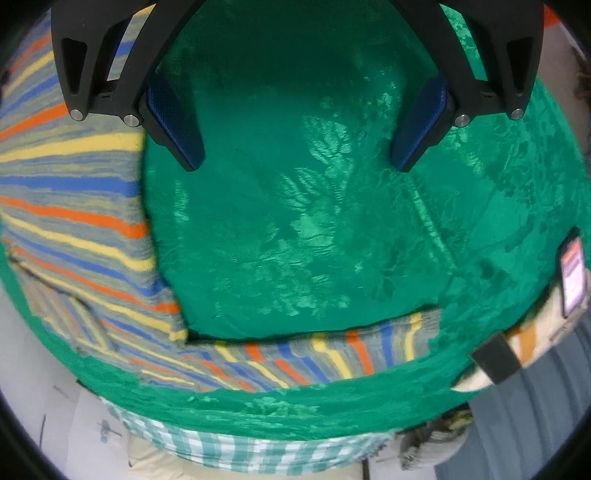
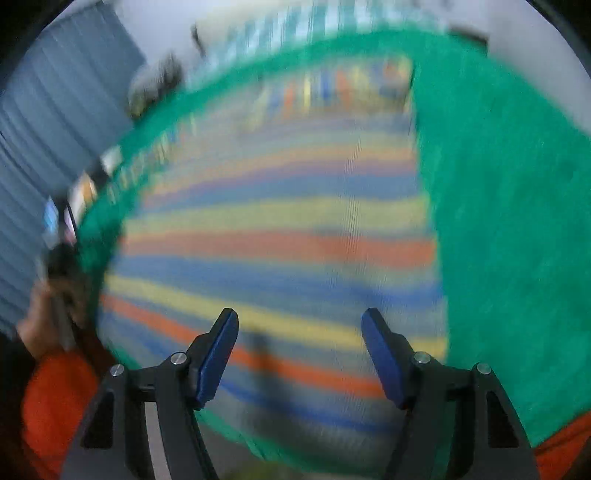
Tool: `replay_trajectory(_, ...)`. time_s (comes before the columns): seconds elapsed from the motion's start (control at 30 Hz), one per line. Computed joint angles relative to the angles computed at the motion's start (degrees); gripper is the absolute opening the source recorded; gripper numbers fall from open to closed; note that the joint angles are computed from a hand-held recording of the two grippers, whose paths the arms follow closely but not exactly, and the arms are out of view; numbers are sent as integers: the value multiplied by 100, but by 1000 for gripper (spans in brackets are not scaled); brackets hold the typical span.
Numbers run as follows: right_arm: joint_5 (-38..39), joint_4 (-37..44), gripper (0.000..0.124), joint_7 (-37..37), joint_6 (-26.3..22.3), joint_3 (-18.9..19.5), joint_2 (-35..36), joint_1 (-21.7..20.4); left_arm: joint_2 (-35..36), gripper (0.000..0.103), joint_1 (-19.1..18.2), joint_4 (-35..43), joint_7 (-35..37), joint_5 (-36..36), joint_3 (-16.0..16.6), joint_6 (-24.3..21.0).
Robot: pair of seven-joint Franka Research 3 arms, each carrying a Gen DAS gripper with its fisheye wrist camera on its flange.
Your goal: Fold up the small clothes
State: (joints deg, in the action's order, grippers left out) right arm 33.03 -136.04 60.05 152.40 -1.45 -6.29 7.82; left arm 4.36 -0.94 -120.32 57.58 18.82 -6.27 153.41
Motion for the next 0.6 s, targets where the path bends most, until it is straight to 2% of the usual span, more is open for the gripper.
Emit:
replay_trajectory(0.03,-177,-38,69,20,40,23,-60,-16,19,102,93,57,489,-552,-44,97)
replay_trajectory(0.07,-344,-48,69,109,23,51,-100,-27,39,102,143,125,708,-803,-48,132)
replay_trajectory(0.1,-320,-44,69,124,37,45,-92,-12,109,102,208,318,788,-911,5,156)
replay_trajectory(0.17,-80,-33,70,71,76,5,-29,25,274,102,260,684,481,-668,152,105)
replay_trajectory(0.27,48,26,73,-7,17,-38,8,15,789,102,458,1532,33,-660,335,-313)
replay_trajectory(0.33,-30,3,75,26,113,16,30,25,1300,102,623,2197,-272,-864,416,-896)
replay_trajectory(0.43,-363,-141,82,72,282,76,-43,18,1749,99,905,2652,-188,-1332,287,-1259)
replay_trajectory(0.5,-673,-196,86,200,423,142,-35,28,1830,76,885,2664,-162,-1195,296,-1052)
replay_trajectory(0.53,-884,-235,87,300,501,179,-35,23,1863,29,919,2702,11,-1206,236,-969)
replay_trajectory(0.57,-1047,-255,89,380,545,202,-35,25,1930,5,991,2833,223,-1333,145,-1036)
replay_trajectory(0.6,-1118,-262,90,410,544,200,-41,37,2017,2,948,3087,309,-1287,137,-1231)
